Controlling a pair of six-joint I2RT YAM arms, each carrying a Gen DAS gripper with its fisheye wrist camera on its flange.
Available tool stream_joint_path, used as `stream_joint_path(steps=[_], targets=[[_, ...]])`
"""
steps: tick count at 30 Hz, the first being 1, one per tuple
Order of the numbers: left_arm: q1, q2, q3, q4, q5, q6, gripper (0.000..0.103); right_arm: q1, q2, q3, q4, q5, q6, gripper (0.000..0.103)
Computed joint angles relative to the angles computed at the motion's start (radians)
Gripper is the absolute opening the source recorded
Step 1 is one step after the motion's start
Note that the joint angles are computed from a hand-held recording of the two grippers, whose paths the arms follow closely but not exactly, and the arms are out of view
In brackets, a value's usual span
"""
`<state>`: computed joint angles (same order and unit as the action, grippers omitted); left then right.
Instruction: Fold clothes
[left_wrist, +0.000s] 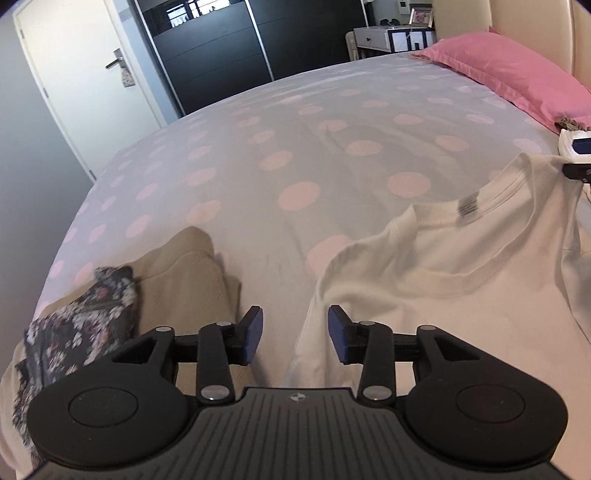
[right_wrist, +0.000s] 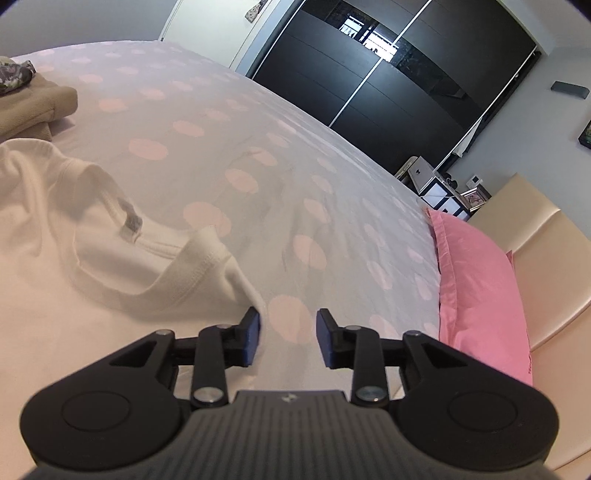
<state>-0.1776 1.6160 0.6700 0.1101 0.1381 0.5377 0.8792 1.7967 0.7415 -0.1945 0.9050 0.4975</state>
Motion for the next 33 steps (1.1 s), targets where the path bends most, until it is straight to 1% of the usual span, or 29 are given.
stream_joint_path(steps=[1, 3, 4, 5, 6, 7, 8, 10, 11, 13, 16, 18, 20, 22, 25, 28, 33], targets=[[0.021, -0.036, -0.017, -0.022, 0.015, 0.014, 0.04, 0.016, -0.035, -0.012, -0.038, 0.004, 0.022, 0.036], [0.06, -0.108, -0.055, -0.056, 0.037, 0.047, 0.04, 0.068, -0.109, -0.034, -0.154, 0.021, 0.105, 0.042], [0.078, -0.148, -0.074, -0.074, 0.043, 0.061, 0.04, 0.085, -0.159, -0.053, -0.199, 0.02, 0.139, 0.043], [0.095, -0.186, -0.091, -0.095, 0.049, 0.075, 0.041, 0.097, -0.213, -0.075, -0.23, 0.007, 0.164, 0.047], [0.112, -0.224, -0.106, -0.121, 0.055, 0.086, 0.041, 0.102, -0.277, -0.096, -0.26, -0.025, 0.186, 0.052], [0.13, -0.267, -0.122, -0.15, 0.062, 0.098, 0.041, 0.105, -0.344, -0.115, -0.293, -0.058, 0.207, 0.055], [0.145, -0.309, -0.137, -0.179, 0.067, 0.112, 0.041, 0.102, -0.417, -0.138, -0.306, -0.112, 0.219, 0.057], [0.169, -0.383, -0.166, -0.226, 0.078, 0.136, 0.041, 0.091, -0.566, -0.184, -0.326, -0.218, 0.254, 0.057], [0.18, -0.417, -0.178, -0.251, 0.085, 0.147, 0.041, 0.094, -0.617, -0.197, -0.339, -0.24, 0.278, 0.057], [0.195, -0.475, -0.194, -0.295, 0.098, 0.164, 0.041, 0.129, -0.641, -0.181, -0.412, -0.209, 0.36, 0.057], [0.209, -0.535, -0.209, -0.334, 0.109, 0.171, 0.041, 0.173, -0.611, -0.145, -0.498, -0.19, 0.461, 0.057], [0.208, -0.543, -0.212, -0.332, 0.111, 0.165, 0.041, 0.207, -0.609, -0.143, -0.52, -0.193, 0.51, 0.057], [0.196, -0.518, -0.212, -0.302, 0.102, 0.141, 0.041, 0.23, -0.593, -0.147, -0.518, -0.199, 0.541, 0.057], [0.175, -0.469, -0.212, -0.248, 0.095, 0.105, 0.041, 0.227, -0.565, -0.16, -0.478, -0.21, 0.543, 0.057], [0.132, -0.364, -0.211, -0.146, 0.086, 0.063, 0.041, 0.183, -0.527, -0.199, -0.348, -0.259, 0.512, 0.057], [0.073, -0.236, -0.204, -0.034, 0.052, 0.031, 0.042, 0.1, -0.462, -0.235, -0.178, -0.325, 0.448, 0.057], [0.009, -0.009, -0.15, 0.12, 0.016, -0.009, 0.042, -0.04, -0.239, -0.222, 0.092, -0.444, 0.35, 0.056]])
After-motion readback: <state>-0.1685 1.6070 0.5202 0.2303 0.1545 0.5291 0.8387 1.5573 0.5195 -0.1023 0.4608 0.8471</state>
